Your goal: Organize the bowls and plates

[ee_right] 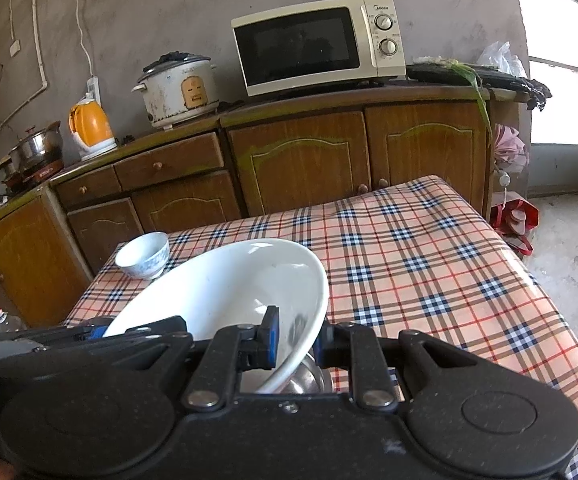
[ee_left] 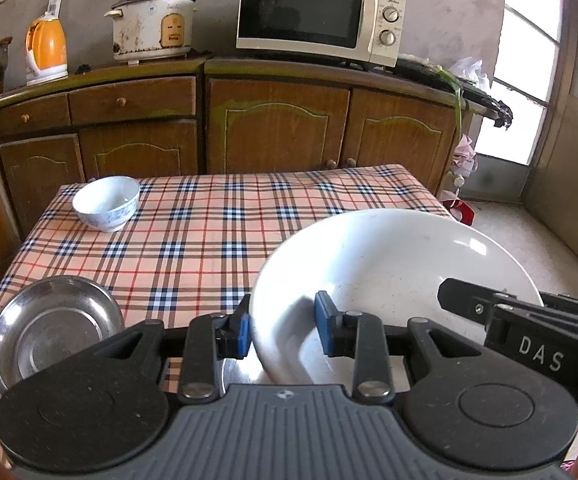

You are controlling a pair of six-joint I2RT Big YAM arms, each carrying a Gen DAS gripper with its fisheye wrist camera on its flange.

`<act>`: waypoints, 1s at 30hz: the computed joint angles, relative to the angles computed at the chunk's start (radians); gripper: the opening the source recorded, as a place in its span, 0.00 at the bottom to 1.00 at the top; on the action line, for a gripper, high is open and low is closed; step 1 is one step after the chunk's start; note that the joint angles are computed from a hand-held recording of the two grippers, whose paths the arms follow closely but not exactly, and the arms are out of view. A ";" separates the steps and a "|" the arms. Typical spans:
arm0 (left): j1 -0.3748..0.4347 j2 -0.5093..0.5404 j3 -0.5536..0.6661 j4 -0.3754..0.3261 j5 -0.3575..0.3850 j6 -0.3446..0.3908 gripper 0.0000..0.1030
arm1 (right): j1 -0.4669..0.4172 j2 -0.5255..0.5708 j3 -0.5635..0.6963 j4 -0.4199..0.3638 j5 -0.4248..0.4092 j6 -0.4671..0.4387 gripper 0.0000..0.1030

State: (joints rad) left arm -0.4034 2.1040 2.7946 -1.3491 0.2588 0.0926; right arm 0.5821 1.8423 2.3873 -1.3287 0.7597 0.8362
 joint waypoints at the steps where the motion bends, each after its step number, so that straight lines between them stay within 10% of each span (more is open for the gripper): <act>1: 0.001 0.000 0.000 -0.001 -0.001 0.001 0.31 | 0.000 0.001 -0.001 -0.001 -0.002 0.002 0.22; 30: 0.013 -0.024 -0.092 -0.011 -0.021 0.018 0.30 | -0.006 0.013 -0.046 -0.001 -0.078 0.032 0.22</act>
State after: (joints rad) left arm -0.3902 2.0796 2.7027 -1.3597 0.2381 0.1103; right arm 0.5762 1.8552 2.3415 -1.3300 0.6813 0.8687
